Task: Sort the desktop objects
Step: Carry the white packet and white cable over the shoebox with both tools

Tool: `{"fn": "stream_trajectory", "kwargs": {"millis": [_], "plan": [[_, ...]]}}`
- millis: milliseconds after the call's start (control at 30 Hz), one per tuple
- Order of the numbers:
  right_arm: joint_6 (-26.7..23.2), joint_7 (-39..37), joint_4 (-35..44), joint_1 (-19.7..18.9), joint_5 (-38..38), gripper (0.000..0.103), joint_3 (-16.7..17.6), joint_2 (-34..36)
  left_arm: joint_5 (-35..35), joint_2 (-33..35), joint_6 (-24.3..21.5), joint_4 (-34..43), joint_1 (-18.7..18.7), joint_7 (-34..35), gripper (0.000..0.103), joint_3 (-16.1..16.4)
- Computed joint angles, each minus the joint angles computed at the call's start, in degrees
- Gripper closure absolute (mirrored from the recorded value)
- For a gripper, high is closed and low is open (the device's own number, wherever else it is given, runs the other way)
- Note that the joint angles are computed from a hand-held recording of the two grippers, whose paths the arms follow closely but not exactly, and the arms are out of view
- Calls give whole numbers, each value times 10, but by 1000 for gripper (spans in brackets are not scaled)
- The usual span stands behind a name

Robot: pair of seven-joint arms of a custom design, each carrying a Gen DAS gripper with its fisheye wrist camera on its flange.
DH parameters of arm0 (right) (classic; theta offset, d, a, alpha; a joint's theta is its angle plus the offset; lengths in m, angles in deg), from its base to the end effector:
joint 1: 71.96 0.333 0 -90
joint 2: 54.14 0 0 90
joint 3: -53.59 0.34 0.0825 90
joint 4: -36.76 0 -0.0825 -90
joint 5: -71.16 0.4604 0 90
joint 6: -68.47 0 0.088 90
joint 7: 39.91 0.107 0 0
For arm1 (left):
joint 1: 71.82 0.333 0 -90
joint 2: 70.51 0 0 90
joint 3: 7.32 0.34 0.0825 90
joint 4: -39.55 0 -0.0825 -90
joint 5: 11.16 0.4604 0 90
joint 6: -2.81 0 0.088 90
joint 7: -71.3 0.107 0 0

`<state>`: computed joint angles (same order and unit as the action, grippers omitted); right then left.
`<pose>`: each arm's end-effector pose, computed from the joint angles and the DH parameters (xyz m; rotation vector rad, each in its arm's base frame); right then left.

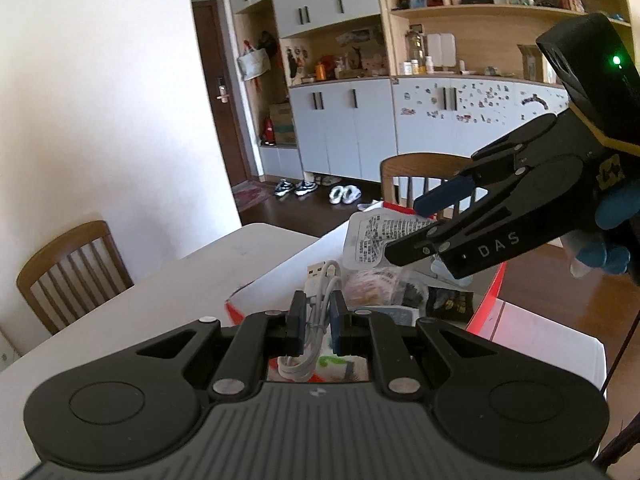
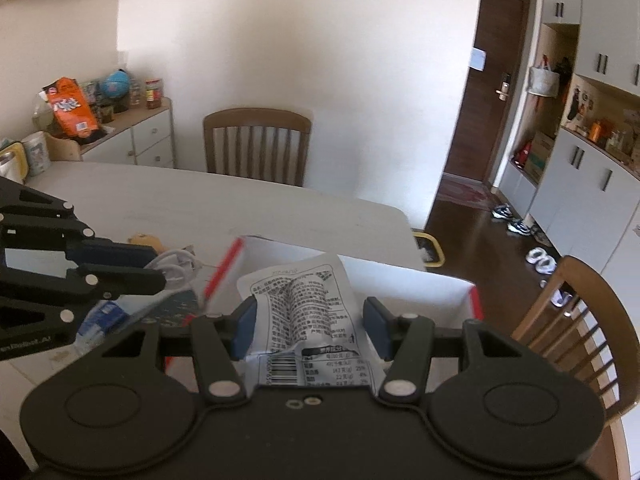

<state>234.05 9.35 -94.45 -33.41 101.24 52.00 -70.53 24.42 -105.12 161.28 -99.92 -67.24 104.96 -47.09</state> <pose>0.4746 0.3190 0.5571 -2.1328 0.7385 -0.4680 0.3870 -0.3452 0.5389 -1.3947 1.7091 -0.8156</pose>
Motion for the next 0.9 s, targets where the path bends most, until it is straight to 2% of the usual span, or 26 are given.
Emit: {"fn": "stream_trajectory", "kwargs": {"millis": [33,200,333,433,667,900], "plan": [[0,-1,0,-2,0,47,-2,0,18,14,-3,6,-8,-8,92,8],[3,1,3,-18,-6,47,-7,10,33,69,-5,39,-4,-2,92,5],[-1,10,7,-32,-14,47,-2,21,42,107,-14,54,-27,1,92,26],[-11,15,11,-43,-17,47,1,29,50,139,-23,70,-50,4,92,47],[-66,44,29,-80,-41,47,20,47,20,200,-50,102,-119,36,92,115],[-90,43,33,-97,-41,47,31,54,1,238,-79,130,-162,46,92,163]]}}
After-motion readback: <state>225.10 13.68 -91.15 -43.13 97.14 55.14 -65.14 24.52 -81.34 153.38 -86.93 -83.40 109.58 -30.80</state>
